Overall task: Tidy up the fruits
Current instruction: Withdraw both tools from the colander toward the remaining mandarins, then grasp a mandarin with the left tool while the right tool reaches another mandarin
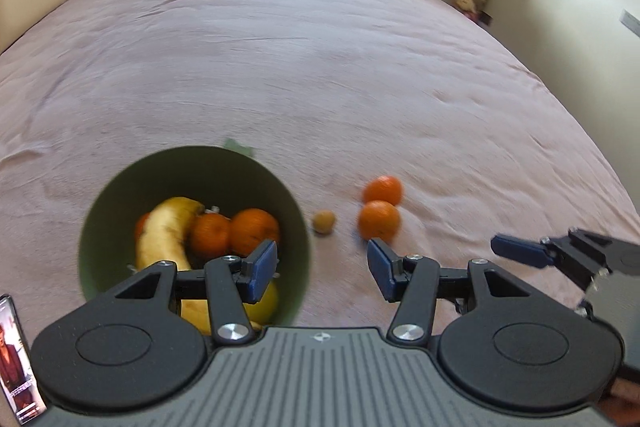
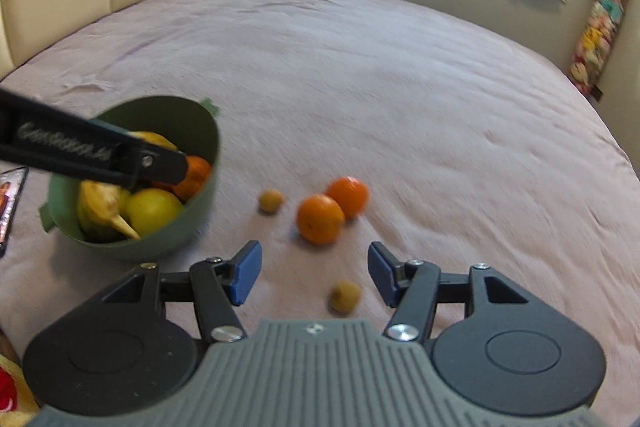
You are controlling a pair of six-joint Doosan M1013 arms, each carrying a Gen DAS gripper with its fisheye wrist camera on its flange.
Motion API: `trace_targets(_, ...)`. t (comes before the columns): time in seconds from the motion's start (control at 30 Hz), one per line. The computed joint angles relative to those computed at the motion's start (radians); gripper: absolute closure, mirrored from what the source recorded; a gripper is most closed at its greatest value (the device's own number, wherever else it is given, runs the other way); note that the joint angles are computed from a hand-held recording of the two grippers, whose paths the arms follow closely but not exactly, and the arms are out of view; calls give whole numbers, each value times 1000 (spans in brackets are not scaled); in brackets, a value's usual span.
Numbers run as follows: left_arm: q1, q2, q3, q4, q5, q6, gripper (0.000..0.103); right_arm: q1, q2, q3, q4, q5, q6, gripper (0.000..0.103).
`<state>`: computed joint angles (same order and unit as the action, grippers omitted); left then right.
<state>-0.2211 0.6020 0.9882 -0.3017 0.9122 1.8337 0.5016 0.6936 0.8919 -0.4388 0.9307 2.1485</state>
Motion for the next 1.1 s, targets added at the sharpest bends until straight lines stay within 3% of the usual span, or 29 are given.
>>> trace_targets(0.23,-18,-17,43,-64,5,106,41,-14,-13,40,-15,63,85,45)
trace_targets(0.5,-32,-14,57,-70,28,127,41,-37,-24,69,-3,118,161,45)
trace_targets(0.63,-39,-18,79,-88,10,171,42,-39,-37,100,-25,80,163,46)
trace_targets(0.7,-42,-17,89,-102,-3,198,46,-37,-39,116,-60,60,160,50)
trace_targets(0.77,-42,-12,93,-114,-3,205,49,-39,-41,125,-62,40,158,60)
trace_targets(0.87,-45,-11,107,-102,-25,191,51,-47,-46,134,-35,-10,157,62)
trace_targets(1.0,-60,-20,131,-32,-98,174,53,-60,-32,120,25,-66,128,62)
trace_targets(1.1,-72,-28,143,28,-157,171,55,-67,-12,88,76,-56,113,62)
